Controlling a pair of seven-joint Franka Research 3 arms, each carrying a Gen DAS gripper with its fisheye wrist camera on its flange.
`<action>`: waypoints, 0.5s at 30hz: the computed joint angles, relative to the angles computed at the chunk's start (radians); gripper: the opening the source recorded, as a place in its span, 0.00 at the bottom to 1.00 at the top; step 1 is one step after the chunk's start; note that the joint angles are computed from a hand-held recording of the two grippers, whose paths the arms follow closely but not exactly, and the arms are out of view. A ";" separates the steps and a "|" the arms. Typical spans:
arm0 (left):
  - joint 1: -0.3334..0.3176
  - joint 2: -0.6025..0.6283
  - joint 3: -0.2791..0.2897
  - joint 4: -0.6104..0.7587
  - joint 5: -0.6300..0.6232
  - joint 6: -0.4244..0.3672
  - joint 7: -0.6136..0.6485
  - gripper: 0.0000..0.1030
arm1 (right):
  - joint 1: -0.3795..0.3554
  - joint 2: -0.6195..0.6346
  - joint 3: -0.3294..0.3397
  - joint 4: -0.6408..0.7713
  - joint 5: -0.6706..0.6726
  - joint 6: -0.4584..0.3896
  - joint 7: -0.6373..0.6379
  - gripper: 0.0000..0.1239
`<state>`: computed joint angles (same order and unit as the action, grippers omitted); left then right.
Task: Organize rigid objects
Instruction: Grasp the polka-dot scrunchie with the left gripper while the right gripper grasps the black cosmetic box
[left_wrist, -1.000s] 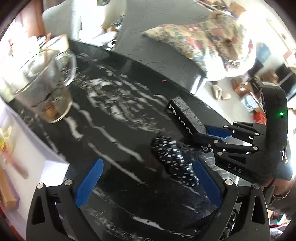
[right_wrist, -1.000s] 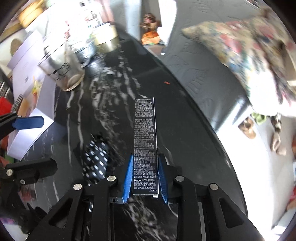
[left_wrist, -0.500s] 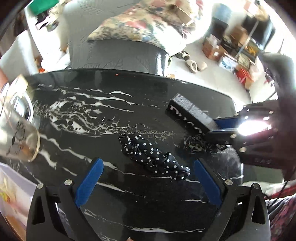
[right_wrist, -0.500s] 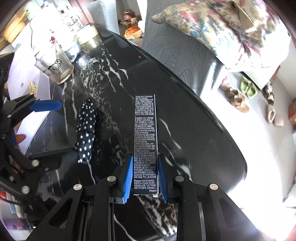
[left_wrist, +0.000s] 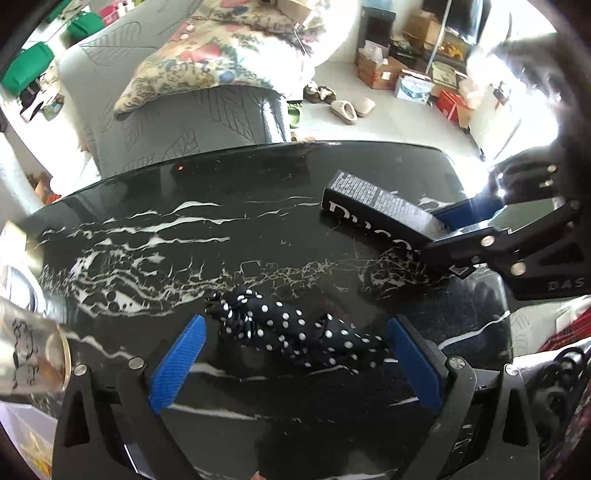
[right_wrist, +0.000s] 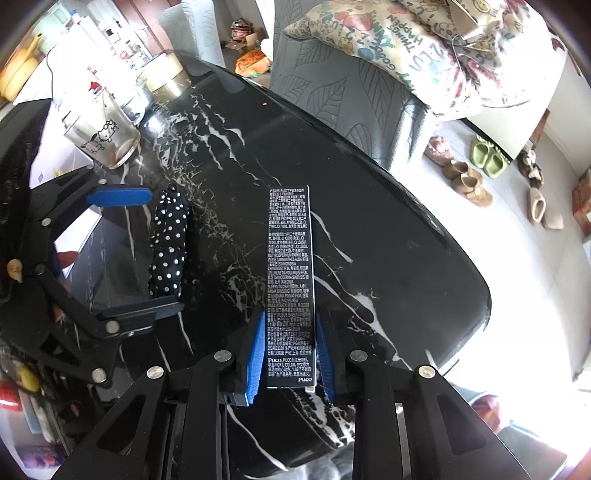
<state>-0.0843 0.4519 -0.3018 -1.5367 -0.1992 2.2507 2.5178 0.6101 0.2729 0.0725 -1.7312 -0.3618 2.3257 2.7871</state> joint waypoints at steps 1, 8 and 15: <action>-0.001 0.003 -0.002 -0.001 0.003 0.003 0.009 0.97 | -0.001 -0.001 0.000 -0.002 0.003 0.002 -0.001 0.21; 0.002 0.027 -0.012 0.015 -0.005 -0.007 0.047 0.98 | -0.006 -0.004 -0.001 -0.007 0.011 0.010 0.000 0.21; 0.028 -0.004 -0.029 -0.048 -0.083 0.052 0.061 0.79 | -0.007 -0.009 -0.001 -0.015 0.008 0.014 0.003 0.21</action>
<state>-0.0567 0.4480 -0.3307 -1.5851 -0.2824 2.3028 2.5788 0.6031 0.2642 0.0716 -1.7458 -0.3535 2.3399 2.7902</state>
